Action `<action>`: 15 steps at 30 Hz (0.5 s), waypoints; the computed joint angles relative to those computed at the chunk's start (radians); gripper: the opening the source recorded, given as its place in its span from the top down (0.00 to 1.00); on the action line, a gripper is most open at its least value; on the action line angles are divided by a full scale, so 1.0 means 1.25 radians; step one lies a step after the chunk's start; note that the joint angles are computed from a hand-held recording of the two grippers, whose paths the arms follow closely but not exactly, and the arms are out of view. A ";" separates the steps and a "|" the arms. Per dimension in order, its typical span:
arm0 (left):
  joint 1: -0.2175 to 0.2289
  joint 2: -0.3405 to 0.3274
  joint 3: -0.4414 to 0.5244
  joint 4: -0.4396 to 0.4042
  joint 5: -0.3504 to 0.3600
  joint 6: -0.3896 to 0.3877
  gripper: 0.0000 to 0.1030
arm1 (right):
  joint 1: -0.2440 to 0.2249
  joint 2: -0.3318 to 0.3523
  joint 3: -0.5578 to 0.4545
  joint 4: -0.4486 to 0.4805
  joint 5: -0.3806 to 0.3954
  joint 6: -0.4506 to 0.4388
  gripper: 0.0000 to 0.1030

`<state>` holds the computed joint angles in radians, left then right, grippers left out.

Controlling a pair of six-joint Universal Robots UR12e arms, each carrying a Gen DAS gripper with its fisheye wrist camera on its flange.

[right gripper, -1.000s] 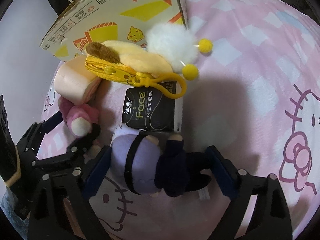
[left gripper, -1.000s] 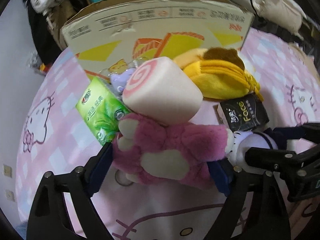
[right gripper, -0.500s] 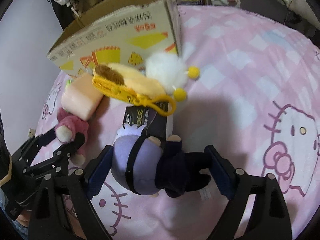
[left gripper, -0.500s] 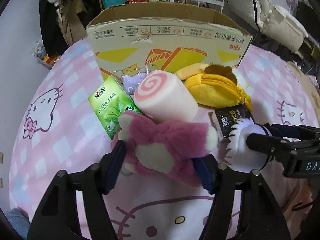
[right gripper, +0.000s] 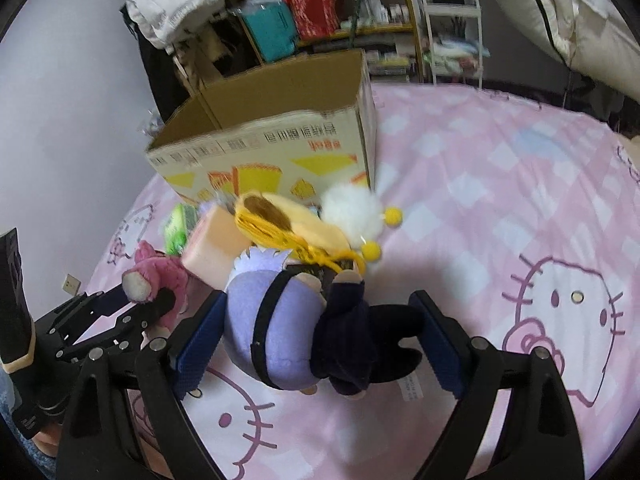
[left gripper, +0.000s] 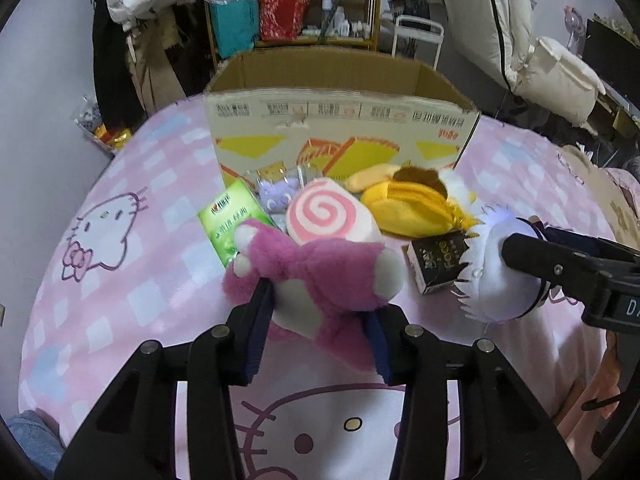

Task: Organize soft objects
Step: 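Lift pink plush with left tool while right tool lifts purple doll over box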

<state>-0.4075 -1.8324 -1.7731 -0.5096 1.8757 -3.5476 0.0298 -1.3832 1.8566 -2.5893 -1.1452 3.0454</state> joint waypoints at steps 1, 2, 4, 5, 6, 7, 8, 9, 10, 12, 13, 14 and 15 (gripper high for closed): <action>-0.003 0.002 -0.002 0.010 0.014 0.003 0.59 | -0.002 -0.003 0.007 -0.020 0.004 0.003 0.08; -0.008 0.005 -0.006 0.028 0.030 0.006 0.59 | -0.004 -0.006 0.013 -0.048 0.011 0.008 0.08; -0.010 0.011 -0.016 0.064 0.040 0.011 0.59 | -0.004 -0.012 0.027 -0.096 0.017 0.019 0.08; -0.011 0.015 -0.023 0.091 0.043 0.016 0.59 | -0.005 -0.016 0.035 -0.126 0.018 0.023 0.08; -0.012 0.017 -0.026 0.104 0.049 0.019 0.59 | -0.005 -0.017 0.040 -0.151 0.019 0.027 0.08; -0.014 0.018 -0.028 0.116 0.060 0.022 0.59 | -0.006 -0.018 0.045 -0.176 0.023 0.031 0.08; -0.016 0.020 -0.030 0.127 0.071 0.026 0.59 | -0.007 -0.019 0.051 -0.206 0.027 0.036 0.08; -0.018 0.022 -0.033 0.139 0.081 0.029 0.59 | -0.007 -0.020 0.054 -0.228 0.028 0.039 0.08; -0.020 0.023 -0.036 0.153 0.087 0.033 0.59 | -0.007 -0.020 0.059 -0.253 0.029 0.043 0.08; -0.026 0.026 -0.040 0.185 0.109 0.051 0.59 | -0.009 -0.019 0.064 -0.298 0.038 0.054 0.08; -0.032 0.025 -0.041 0.201 0.129 0.064 0.59 | -0.010 -0.020 0.068 -0.319 0.043 0.058 0.08; -0.036 0.024 -0.040 0.212 0.145 0.076 0.59 | -0.010 -0.020 0.071 -0.341 0.043 0.062 0.08; -0.041 0.023 -0.040 0.223 0.158 0.088 0.59 | -0.011 -0.020 0.073 -0.360 0.044 0.065 0.08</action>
<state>-0.4584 -1.8043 -1.8229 -0.2313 2.0734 -3.4382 0.0166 -1.4080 1.9473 -3.0389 -1.0905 3.1268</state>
